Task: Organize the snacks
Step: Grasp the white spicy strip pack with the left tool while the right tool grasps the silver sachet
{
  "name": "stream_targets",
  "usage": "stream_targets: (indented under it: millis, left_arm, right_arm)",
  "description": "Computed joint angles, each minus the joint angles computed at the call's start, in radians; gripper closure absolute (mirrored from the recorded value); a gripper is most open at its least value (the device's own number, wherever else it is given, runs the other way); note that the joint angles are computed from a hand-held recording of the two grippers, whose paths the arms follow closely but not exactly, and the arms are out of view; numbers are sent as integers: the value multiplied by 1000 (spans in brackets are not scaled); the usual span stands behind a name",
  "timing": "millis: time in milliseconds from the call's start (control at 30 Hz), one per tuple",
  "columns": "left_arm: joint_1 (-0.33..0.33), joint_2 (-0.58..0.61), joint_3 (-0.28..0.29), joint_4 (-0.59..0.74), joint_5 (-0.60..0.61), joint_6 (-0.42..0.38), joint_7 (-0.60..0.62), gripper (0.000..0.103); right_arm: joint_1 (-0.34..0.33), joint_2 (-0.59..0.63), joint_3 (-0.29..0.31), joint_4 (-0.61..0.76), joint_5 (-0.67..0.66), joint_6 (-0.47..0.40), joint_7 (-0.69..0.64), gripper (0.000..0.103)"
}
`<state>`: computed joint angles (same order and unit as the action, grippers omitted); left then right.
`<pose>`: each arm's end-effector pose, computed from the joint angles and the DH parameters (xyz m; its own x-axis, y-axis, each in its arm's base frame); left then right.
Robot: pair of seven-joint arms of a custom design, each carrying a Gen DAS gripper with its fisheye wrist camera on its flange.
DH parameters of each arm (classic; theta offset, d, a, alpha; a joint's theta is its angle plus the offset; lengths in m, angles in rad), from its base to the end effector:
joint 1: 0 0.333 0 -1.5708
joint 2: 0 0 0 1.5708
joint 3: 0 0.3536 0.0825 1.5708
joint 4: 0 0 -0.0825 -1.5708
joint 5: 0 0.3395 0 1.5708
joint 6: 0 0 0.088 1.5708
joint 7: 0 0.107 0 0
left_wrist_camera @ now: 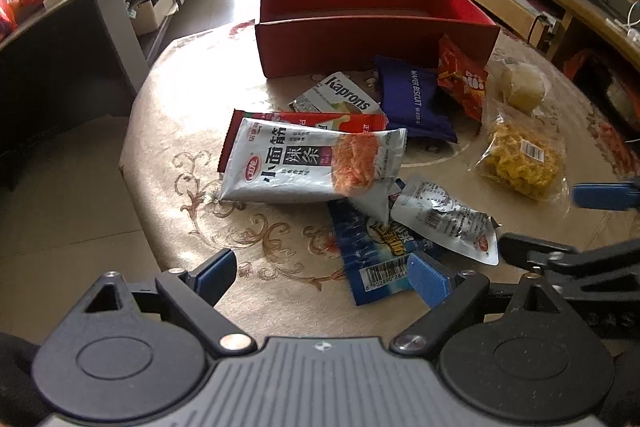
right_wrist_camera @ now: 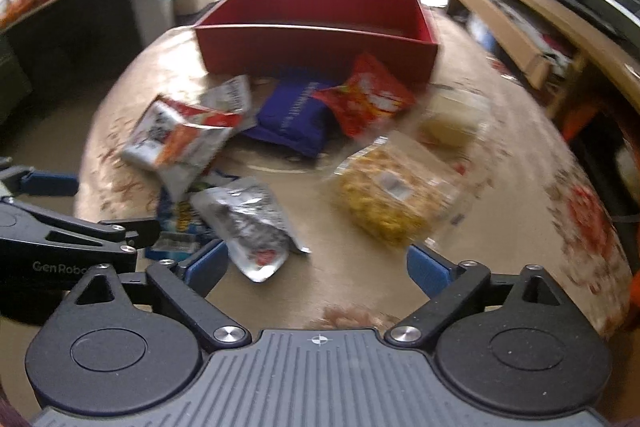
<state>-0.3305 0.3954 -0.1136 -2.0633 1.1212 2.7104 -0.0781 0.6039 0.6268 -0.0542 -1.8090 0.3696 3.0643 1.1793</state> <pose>0.5187 -0.2767 0.3247 0.2348 -0.9720 0.0051 -0.8101 -0.1986 -0.5517 0.5976 0.3406 0.3292 0.5603 -0.8279 0.0229 -0.6597 -0.4629 -0.5920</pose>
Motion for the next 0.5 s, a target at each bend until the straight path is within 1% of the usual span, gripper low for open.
stream_targets:
  millis: [100, 233, 300, 333, 367, 433, 467, 500]
  left_arm:
    - [3, -5, 6, -9, 8, -12, -3, 12]
    - [34, -1, 5, -23, -26, 18, 3, 12]
    - [49, -4, 12, -36, -31, 59, -15, 12]
    - [54, -6, 18, -41, -30, 78, -27, 12]
    - [55, -7, 23, -45, -26, 87, -39, 12]
    - [66, -2, 22, -44, -41, 108, -35, 12]
    - [76, 3, 19, -42, -59, 126, -25, 12]
    - [87, 9, 16, -41, -78, 152, -16, 12]
  right_arm:
    - [-73, 28, 84, 78, -5, -104, -72, 16]
    - [-107, 69, 127, 170, -12, -201, -141, 21]
    - [-114, 90, 133, 216, -12, -254, -162, 26]
    - [-105, 103, 120, 239, -22, -277, -159, 29]
    - [-100, 112, 111, 255, -29, -295, -156, 30]
    - [-107, 130, 116, 289, -33, -346, -166, 30]
    - [-110, 138, 120, 302, -36, -366, -176, 33]
    - [-107, 149, 117, 319, -45, -386, -184, 32]
